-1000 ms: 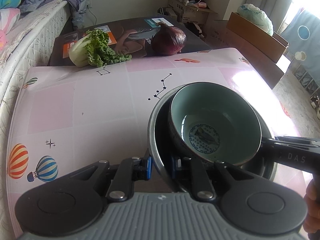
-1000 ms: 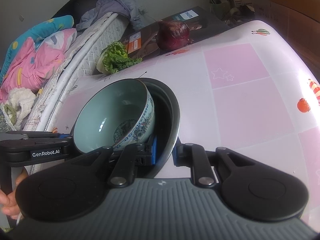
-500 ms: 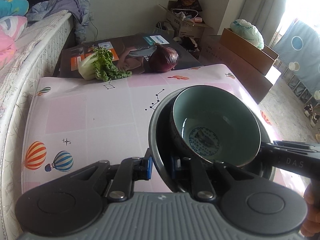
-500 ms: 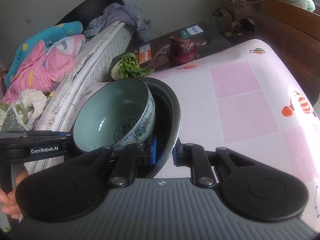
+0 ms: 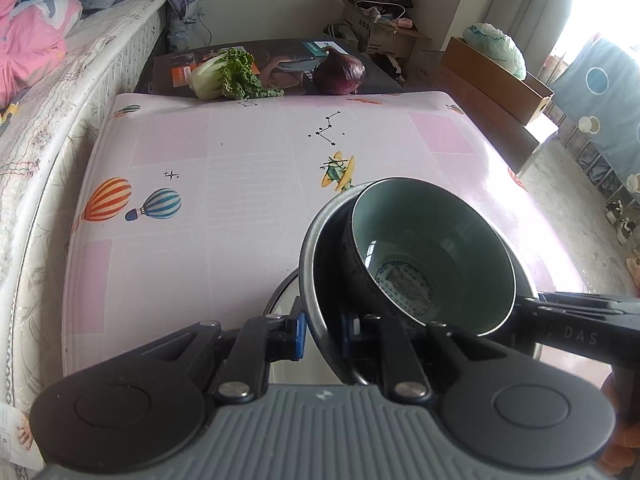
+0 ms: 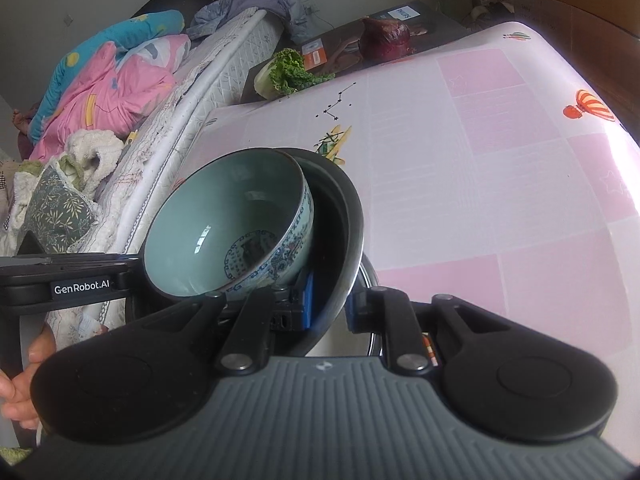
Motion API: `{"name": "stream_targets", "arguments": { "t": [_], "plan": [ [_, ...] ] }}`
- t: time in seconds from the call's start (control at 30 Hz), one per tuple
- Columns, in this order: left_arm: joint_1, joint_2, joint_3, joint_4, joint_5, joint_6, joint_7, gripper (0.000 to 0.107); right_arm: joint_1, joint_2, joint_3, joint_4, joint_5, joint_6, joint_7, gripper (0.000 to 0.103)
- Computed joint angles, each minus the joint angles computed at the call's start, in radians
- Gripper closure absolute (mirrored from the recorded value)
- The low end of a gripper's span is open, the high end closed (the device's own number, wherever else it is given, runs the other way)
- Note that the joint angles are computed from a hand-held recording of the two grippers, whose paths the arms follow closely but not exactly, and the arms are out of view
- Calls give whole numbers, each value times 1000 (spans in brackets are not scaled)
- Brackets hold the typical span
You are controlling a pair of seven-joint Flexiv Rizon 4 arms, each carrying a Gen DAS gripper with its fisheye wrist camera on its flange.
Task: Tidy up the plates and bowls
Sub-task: 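Lift the basin with the green bowl and carry it over the plate stack, then lower the basin onto the plate stack and open both grippers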
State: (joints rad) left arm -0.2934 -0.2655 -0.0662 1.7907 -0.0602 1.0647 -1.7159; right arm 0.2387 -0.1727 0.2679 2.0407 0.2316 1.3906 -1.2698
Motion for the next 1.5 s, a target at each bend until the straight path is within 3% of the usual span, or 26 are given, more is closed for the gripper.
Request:
{"name": "stream_targets", "arguments": {
  "t": [0.23,0.53,0.87,0.9,1.0,1.03,1.17,1.3,1.37,1.4,1.5],
  "plan": [
    [0,32,4,76,4,2,-23,91,24,10,13,53,5,4,15,87],
    [-1,33,3,108,25,27,-31,90,63,-2,-26,103,-118,65,108,87],
    [-2,64,0,123,29,5,-15,83,20,-11,11,92,-94,67,114,88],
    [-4,71,2,126,36,7,-16,79,16,-10,16,92,-86,68,109,88],
    [-28,93,33,116,162,3,-104,47,2,-2,32,94,-50,75,86,85],
    [-28,104,36,130,186,33,-116,43,-3,1,40,94,-32,77,75,84],
    [-9,158,28,187,186,96,-110,41,-14,16,58,99,32,90,39,82],
    [4,212,27,246,202,159,-156,31,-6,38,55,120,64,128,35,75],
    [14,236,24,277,196,189,-171,28,21,55,25,158,30,176,87,55],
    [19,252,25,294,207,203,-193,26,47,63,-8,187,-22,209,140,49],
    [40,290,21,324,262,220,-269,25,11,63,39,194,5,238,113,47]
  ]
}}
